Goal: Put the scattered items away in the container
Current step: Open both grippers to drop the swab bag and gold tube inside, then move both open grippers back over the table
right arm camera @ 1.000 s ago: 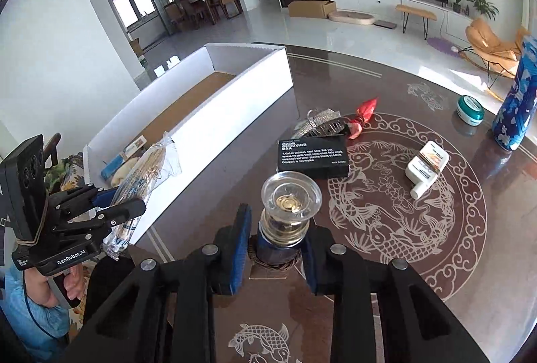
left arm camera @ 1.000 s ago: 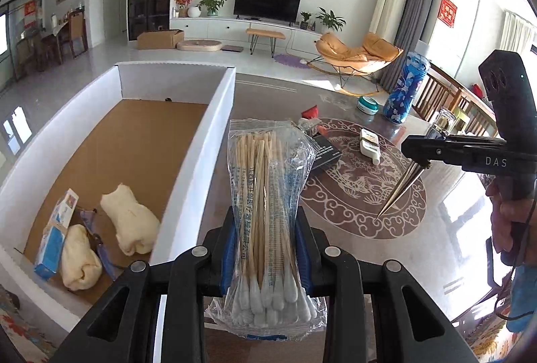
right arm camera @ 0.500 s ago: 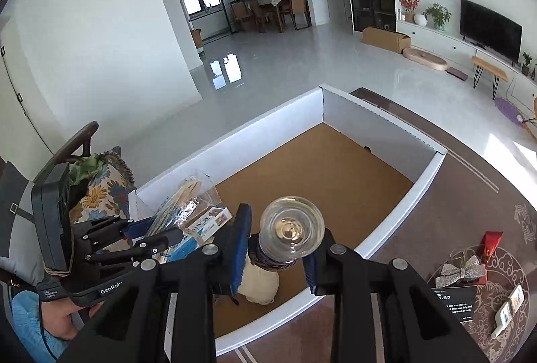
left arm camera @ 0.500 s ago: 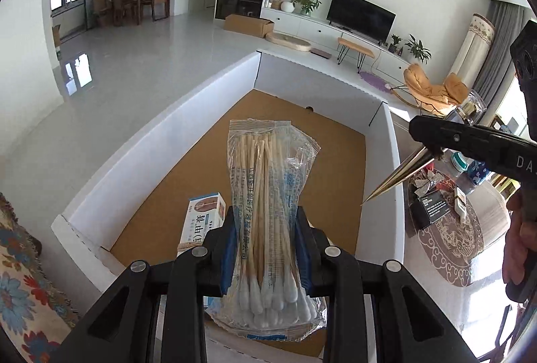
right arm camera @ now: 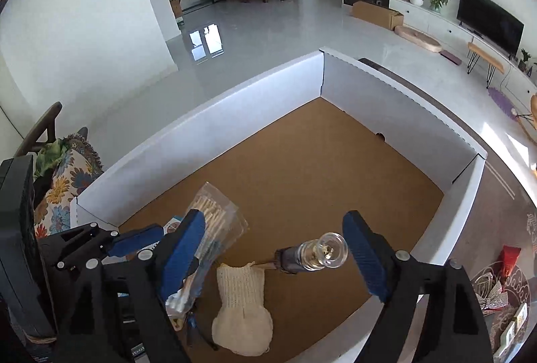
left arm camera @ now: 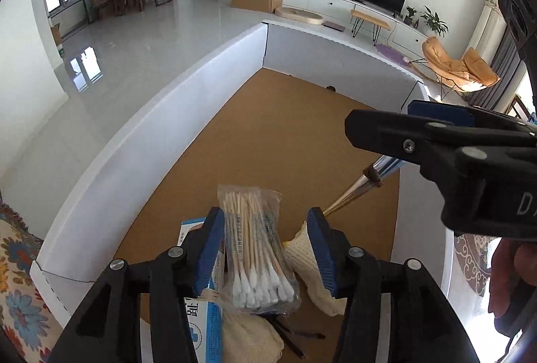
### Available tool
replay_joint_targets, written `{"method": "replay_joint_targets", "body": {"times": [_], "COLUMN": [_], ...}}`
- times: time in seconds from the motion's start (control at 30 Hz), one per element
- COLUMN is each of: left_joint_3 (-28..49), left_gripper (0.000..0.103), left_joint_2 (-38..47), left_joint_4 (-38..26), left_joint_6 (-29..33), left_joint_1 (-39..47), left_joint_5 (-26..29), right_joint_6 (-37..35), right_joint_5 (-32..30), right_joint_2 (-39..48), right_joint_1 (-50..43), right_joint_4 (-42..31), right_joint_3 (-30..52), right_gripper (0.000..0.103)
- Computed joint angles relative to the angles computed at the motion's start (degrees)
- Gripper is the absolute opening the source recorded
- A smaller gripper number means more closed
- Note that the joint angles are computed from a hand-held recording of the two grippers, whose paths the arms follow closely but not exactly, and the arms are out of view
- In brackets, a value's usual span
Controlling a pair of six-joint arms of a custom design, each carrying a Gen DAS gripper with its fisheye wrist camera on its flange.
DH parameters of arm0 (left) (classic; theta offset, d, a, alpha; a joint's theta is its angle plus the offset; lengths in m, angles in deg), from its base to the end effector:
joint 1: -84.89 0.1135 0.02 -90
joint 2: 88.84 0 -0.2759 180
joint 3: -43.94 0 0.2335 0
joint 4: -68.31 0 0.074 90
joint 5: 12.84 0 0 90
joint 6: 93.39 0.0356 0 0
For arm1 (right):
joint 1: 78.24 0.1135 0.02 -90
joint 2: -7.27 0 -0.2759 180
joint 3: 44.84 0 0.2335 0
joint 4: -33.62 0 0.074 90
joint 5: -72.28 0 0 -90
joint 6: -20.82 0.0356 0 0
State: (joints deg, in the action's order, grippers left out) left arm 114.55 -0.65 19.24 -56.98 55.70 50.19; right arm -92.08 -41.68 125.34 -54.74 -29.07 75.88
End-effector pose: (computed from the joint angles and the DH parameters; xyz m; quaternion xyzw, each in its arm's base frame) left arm 0.2486 -0.1204 0.2217 -0.2474 0.9208 0.0412 0.2986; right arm 0.3943 0.1872 0.2754 -0.4216 0.8474 0.2018 0.2518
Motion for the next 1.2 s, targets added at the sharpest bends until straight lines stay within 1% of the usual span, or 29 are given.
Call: {"method": "replay_joint_targets", "body": {"times": [0.03,0.1,0.2,0.3,0.33,0.37,0.4,0.43,0.47,0.5,0.53,0.6,0.63,0.67,0.77,0.83,0.93,1.0,1.03,1.07,1.2], "left_joint_3": [0.1,-0.01,0.47,2.61,4.07,5.67,7.54,9.49,11.76,14.51,17.31,22.05,24.37,27.12,36.86,43.2,49.14,55.07,57.71,61.99,75.51], "left_gripper": [0.061,0.066,0.066,0.066,0.066,0.066,0.066,0.066,0.069,0.079,0.09,0.1,0.102,0.102,0.102,0.102,0.102,0.102,0.102,0.102,0.102], "left_joint_2": [-0.21,-1.02,-1.14,0.18,1.06,2.18,3.47,4.89,6.7,8.78,11.09,16.31,19.15,22.54,33.91,40.68,47.55,52.03,53.72,56.17,63.5], "left_joint_4": [-0.22,-0.99,-3.38,-6.63,-8.12,-9.03,-9.68,-10.05,-10.23,-10.29,-10.15,-7.39,-5.65,-4.35,-3.37,-3.52,-2.01,-4.13,-5.72,-8.82,-17.79], "left_joint_6": [-0.3,-1.81,-5.02,-8.76,-10.21,-11.27,-12.11,-12.81,-13.55,-13.8,-14.15,-13.65,-12.53,-11.36,-8.87,-8.35,-7.87,-6.86,-6.35,-5.9,-3.55], "left_joint_1": [-0.26,-1.69,-5.68,-12.97,-15.79,-18.48,-21.11,-23.65,-26.27,-28.42,-30.58,-34.15,-35.0,-35.4,-34.38,-33.39,-32.25,-31.53,-31.27,-31.54,-31.62], "left_joint_5": [-0.67,-2.07,-3.9,-7.2,-8.29,-9.08,-9.73,-10.37,-11.05,-11.5,-12.13,-13.25,-12.75,-11.59,-6.45,-3.33,-0.42,0.31,0.61,-0.72,-2.8], "right_joint_6": [0.56,1.01,-0.14,-1.18,-1.66,-2.21,-3.37,-5.6,-8.54,-11.81,-15.6,-22.0,-25.16,-27.79,-32.08,-32.53,-31.77,-30.57,-29.65,-28.77,-25.33], "right_joint_5": [-0.98,-1.6,-2.68,-6.91,-8.72,-10.45,-12.02,-13.24,-13.97,-14.04,-13.6,-12.98,-12.87,-12.39,-9.39,-7.57,-6.1,-8.37,-8.66,-7.97,-5.87], "right_joint_2": [-0.28,-1.02,-4.01,-9.43,-11.66,-14.04,-16.27,-18.17,-19.39,-19.87,-19.64,-17.62,-15.52,-13.16,-5.54,-1.02,3.09,4.82,4.88,5.22,4.42], "right_joint_1": [-0.31,-0.86,-2.76,-7.9,-10.45,-13.27,-16.58,-20.33,-24.1,-27.68,-31.64,-39.2,-43.23,-46.79,-54.88,-58.59,-61.39,-62.83,-63.03,-62.95,-62.54], "right_joint_4": [-0.25,0.04,2.58,7.72,10.15,12.72,15.8,18.15,20.64,22.75,24.61,27.53,27.75,27.62,26.82,25.57,22.98,19.51,19.35,19.27,21.21], "right_joint_3": [0.22,-0.33,-4.64,-13.25,-17.09,-21.14,-25.86,-30.27,-34.45,-37.88,-40.69,-44.02,-44.04,-43.2,-37.57,-32.78,-27.19,-23.58,-23.43,-22.96,-24.18], "right_gripper": [0.087,0.087,0.087,0.087,0.089,0.092,0.098,0.103,0.103,0.103,0.103,0.103,0.103,0.103,0.103,0.103,0.103,0.103,0.103,0.103,0.103]}}
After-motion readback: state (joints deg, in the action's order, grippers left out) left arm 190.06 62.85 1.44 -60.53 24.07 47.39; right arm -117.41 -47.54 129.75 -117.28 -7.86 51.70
